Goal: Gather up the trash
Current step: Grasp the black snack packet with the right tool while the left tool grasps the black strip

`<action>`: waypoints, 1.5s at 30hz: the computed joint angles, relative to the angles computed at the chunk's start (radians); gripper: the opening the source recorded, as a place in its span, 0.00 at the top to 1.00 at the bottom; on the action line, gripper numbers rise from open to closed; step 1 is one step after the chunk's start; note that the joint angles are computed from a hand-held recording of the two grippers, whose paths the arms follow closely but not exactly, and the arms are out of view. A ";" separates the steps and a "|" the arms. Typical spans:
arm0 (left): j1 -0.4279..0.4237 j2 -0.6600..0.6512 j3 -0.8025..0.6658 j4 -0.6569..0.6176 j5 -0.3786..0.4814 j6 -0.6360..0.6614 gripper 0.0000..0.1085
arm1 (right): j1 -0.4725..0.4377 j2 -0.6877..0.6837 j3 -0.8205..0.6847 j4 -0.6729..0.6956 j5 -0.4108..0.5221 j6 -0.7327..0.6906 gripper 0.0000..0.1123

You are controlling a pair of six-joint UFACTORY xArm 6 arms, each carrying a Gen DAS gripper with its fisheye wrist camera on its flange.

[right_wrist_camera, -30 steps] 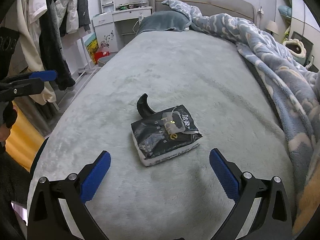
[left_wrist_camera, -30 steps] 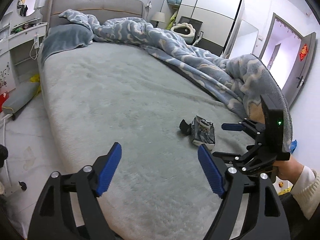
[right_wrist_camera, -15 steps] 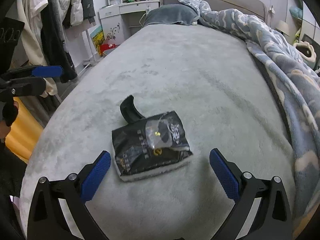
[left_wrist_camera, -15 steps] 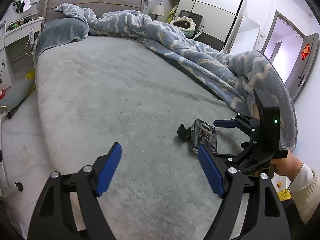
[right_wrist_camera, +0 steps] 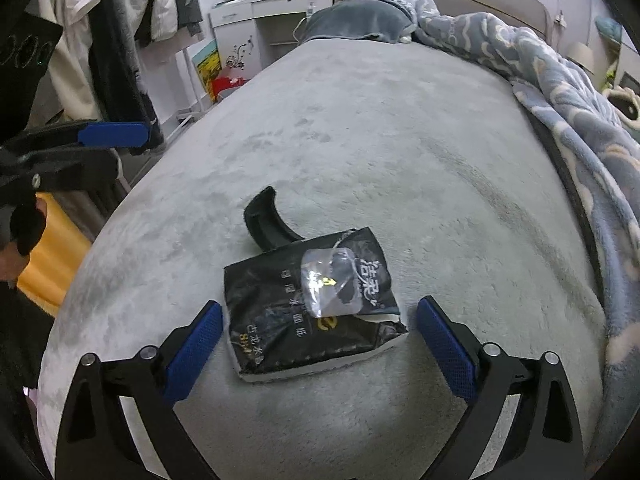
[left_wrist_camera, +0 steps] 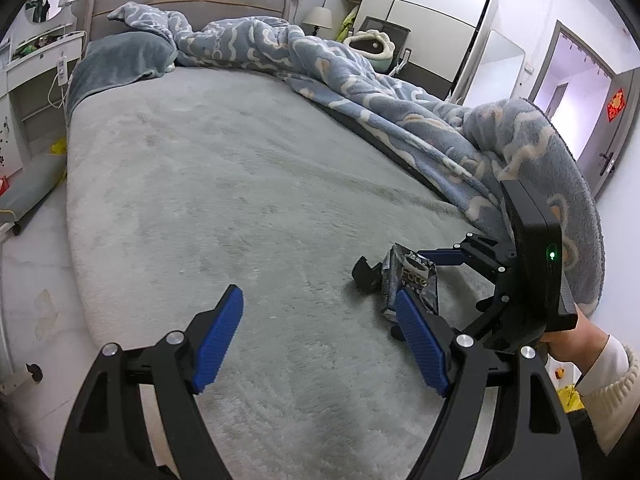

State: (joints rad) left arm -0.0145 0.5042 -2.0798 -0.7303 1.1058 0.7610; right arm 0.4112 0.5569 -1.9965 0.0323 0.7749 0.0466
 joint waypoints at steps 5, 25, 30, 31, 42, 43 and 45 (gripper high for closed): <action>-0.017 -0.005 0.016 0.001 -0.017 -0.004 0.27 | -0.005 -0.032 0.046 0.041 -0.027 -0.002 0.31; -0.104 0.025 0.039 0.064 -0.076 -0.129 0.47 | -0.034 -0.206 0.301 0.103 -0.170 -0.010 0.32; -0.109 0.053 0.010 0.070 -0.068 -0.197 0.56 | -0.041 -0.234 0.343 0.132 -0.192 -0.026 0.32; -0.112 0.053 0.013 0.078 -0.077 -0.205 0.57 | -0.043 -0.240 0.352 0.139 -0.196 -0.031 0.32; -0.138 0.052 0.038 0.118 -0.135 -0.228 0.82 | -0.047 -0.261 0.388 0.178 -0.206 -0.050 0.32; -0.138 0.055 0.035 0.119 -0.135 -0.229 0.85 | -0.046 -0.260 0.388 0.175 -0.205 -0.047 0.32; -0.140 0.048 0.047 0.122 -0.151 -0.224 0.91 | -0.046 -0.257 0.386 0.162 -0.201 -0.034 0.32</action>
State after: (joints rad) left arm -0.1542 0.5518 -2.0333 -0.6088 0.9545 0.5370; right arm 0.3649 0.3003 -1.6103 0.1948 0.5736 0.0130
